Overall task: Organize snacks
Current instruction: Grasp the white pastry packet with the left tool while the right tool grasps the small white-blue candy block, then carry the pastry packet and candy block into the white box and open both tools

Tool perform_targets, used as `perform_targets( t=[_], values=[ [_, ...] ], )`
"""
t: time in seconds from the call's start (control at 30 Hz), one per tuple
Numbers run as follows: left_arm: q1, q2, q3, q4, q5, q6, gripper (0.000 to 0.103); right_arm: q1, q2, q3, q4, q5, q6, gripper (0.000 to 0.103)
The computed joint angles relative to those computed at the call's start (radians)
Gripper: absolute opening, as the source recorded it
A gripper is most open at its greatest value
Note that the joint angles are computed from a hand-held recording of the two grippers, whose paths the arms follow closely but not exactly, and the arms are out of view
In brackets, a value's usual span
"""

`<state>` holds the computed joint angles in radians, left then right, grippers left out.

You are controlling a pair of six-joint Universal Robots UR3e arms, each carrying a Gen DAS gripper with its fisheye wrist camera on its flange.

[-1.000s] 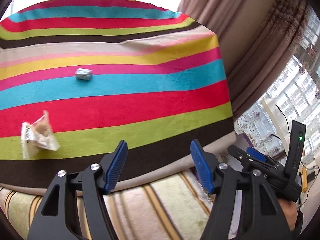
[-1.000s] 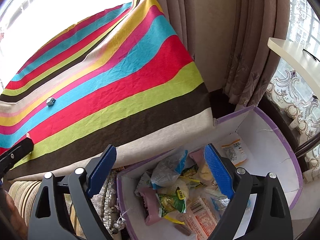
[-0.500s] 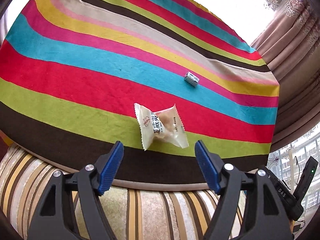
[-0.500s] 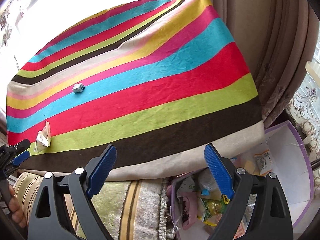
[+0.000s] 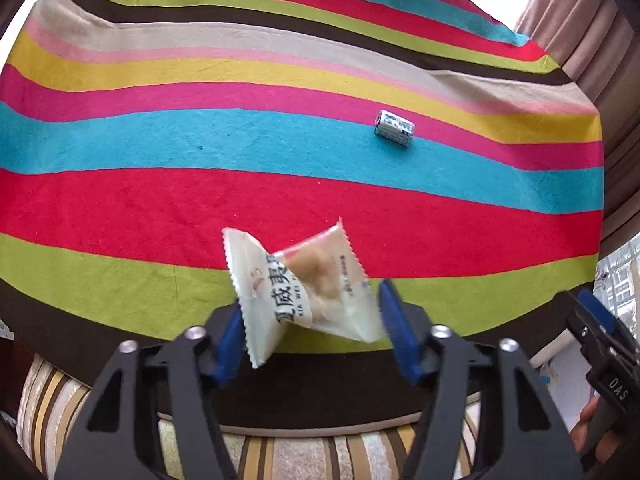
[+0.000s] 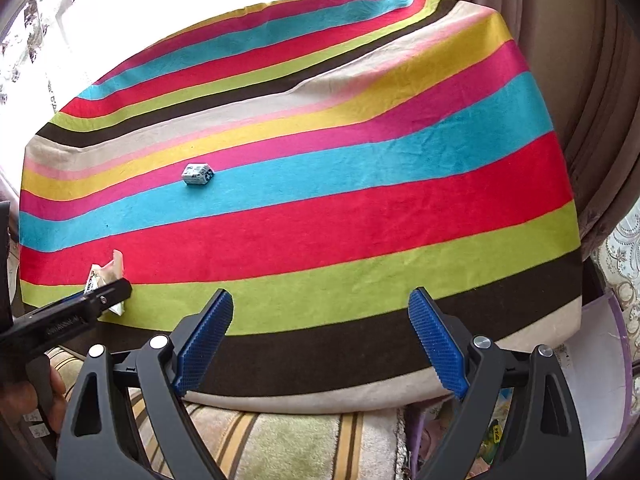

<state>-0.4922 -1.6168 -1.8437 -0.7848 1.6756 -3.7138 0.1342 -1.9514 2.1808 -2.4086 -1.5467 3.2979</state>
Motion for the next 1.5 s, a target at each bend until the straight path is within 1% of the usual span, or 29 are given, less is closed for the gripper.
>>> perform_targets(
  t=[0.03, 0.07, 0.2, 0.23, 0.3, 0.37, 0.47, 0.53, 0.67, 0.73, 0.8, 0.93, 1.03, 1.1, 1.2, 1.3, 1.37, 1.4, 1.5],
  values=[
    [-0.012, -0.010, 0.014, -0.009, 0.021, 0.007, 0.052, 0.020, 0.040, -0.020, -0.022, -0.006, 0.006, 0.087],
    [-0.012, -0.012, 0.016, -0.007, 0.018, 0.017, 0.046, 0.043, 0.083, -0.044, -0.045, -0.016, 0.013, 0.087],
    [0.001, 0.005, -0.007, 0.026, 0.043, 0.036, 0.038, 0.120, 0.246, -0.155, -0.116, -0.058, 0.034, 0.087],
    [0.011, 0.012, -0.018, 0.041, 0.045, 0.042, 0.037, 0.136, 0.285, -0.184, -0.129, -0.069, 0.038, 0.087],
    [0.052, 0.038, -0.061, 0.093, 0.014, 0.059, 0.037, 0.165, 0.365, -0.250, -0.145, -0.085, 0.037, 0.087],
    [0.088, 0.058, -0.095, 0.135, 0.007, 0.075, 0.037, 0.195, 0.445, -0.320, -0.158, -0.107, 0.035, 0.087],
    [0.129, 0.079, -0.144, 0.209, -0.004, 0.078, 0.037, 0.227, 0.549, -0.423, -0.154, -0.131, 0.013, 0.087],
    [0.145, 0.083, -0.173, 0.259, -0.006, 0.065, 0.037, 0.237, 0.618, -0.497, -0.140, -0.126, 0.014, 0.087],
    [0.156, 0.105, -0.212, 0.312, -0.004, 0.054, 0.037, 0.244, 0.732, -0.630, -0.126, -0.088, 0.036, 0.087],
    [0.158, 0.108, -0.220, 0.326, -0.006, 0.053, 0.037, 0.255, 0.785, -0.698, -0.100, -0.089, 0.062, 0.087],
    [0.167, 0.118, -0.237, 0.338, -0.012, 0.051, 0.037, 0.266, 0.833, -0.767, -0.070, -0.096, 0.115, 0.086],
    [0.186, 0.137, -0.268, 0.362, -0.030, 0.039, 0.037, 0.311, 0.933, -0.904, -0.026, -0.172, 0.205, 0.084],
    [0.189, 0.147, -0.280, 0.371, -0.033, 0.035, 0.037, 0.323, 0.989, -0.979, 0.017, -0.194, 0.248, 0.072],
    [0.194, 0.154, -0.289, 0.374, -0.039, 0.037, 0.037, 0.332, 1.022, -1.021, 0.037, -0.218, 0.255, 0.071],
    [0.203, 0.161, -0.301, 0.383, -0.048, 0.035, 0.037, 0.333, 1.046, -1.044, 0.050, -0.223, 0.257, 0.064],
    [0.208, 0.166, -0.306, 0.384, -0.053, 0.036, 0.037, 0.348, 1.057, -1.054, 0.048, -0.263, 0.239, 0.051],
    [0.202, 0.164, -0.303, 0.383, -0.049, 0.034, 0.037, 0.346, 1.046, -1.027, 0.024, -0.270, 0.232, 0.040],
    [0.201, 0.164, -0.303, 0.382, -0.047, 0.033, 0.037, 0.345, 1.042, -1.019, 0.018, -0.270, 0.228, 0.037],
    [0.203, 0.163, -0.301, 0.379, -0.049, 0.035, 0.037, 0.342, 1.015, -0.972, -0.007, -0.263, 0.214, 0.036]
  ],
)
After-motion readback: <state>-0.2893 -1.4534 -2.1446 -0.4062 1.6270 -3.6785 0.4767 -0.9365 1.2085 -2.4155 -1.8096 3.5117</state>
